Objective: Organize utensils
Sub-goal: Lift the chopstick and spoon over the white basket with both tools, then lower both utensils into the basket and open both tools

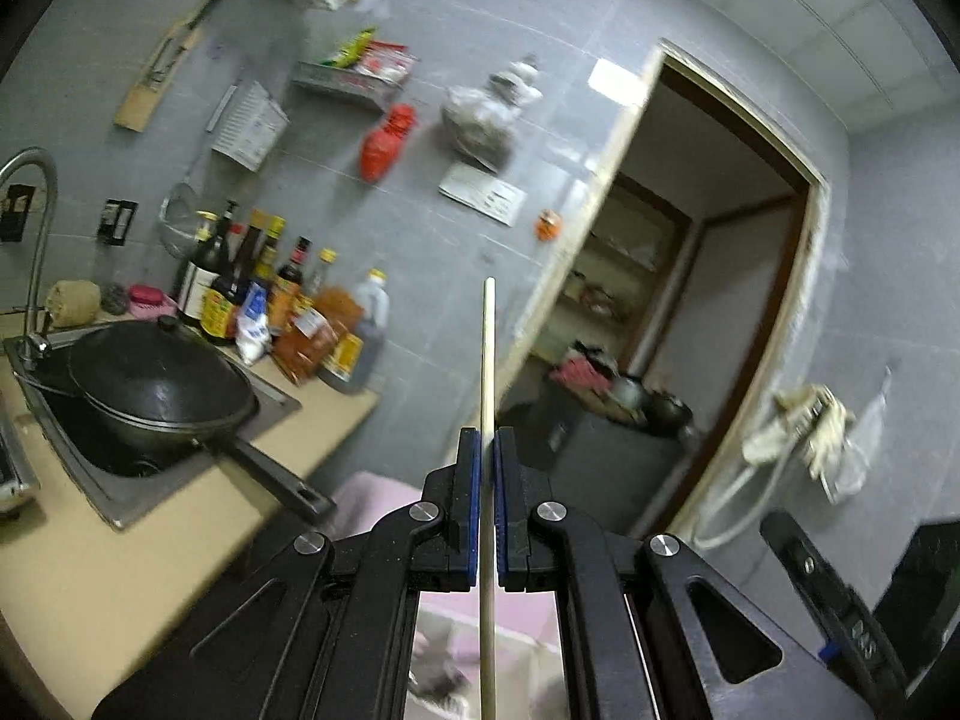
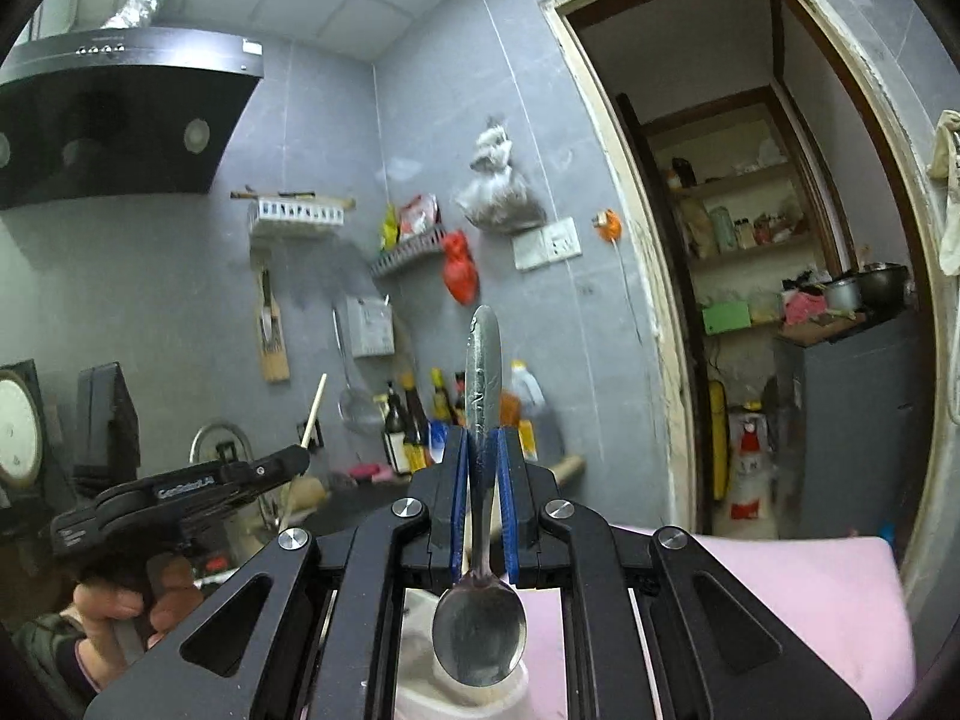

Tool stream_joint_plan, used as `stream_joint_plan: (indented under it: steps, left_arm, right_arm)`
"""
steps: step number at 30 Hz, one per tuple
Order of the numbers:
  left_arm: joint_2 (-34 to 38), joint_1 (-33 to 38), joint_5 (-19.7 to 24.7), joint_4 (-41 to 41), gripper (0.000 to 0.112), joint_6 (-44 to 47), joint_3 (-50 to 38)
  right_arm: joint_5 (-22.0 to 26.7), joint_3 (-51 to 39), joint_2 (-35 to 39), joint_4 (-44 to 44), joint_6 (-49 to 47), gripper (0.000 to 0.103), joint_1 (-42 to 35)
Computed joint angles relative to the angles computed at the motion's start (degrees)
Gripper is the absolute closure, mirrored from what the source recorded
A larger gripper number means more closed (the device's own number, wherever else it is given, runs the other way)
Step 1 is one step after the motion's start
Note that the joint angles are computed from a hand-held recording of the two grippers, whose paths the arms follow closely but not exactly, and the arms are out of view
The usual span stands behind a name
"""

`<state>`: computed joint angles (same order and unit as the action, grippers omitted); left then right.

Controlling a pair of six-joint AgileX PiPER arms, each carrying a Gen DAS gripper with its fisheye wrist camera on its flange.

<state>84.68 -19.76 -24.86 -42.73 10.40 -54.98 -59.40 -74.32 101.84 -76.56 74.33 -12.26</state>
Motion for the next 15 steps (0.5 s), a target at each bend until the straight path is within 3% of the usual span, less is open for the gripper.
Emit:
stream_joint_plan:
  steps: [7,15]
  left_arm:
    - [4.77,7.94,0.07,13.72,0.110,-15.47,-3.65]
    - [10.52,9.03,-3.39,18.19,0.110,-19.84,-5.14]
  right_arm:
    - [2.90,0.05,3.46,4.91,-4.09,0.095,3.69]
    - [4.03,0.96,6.13,8.10,-8.81,0.095,5.36]
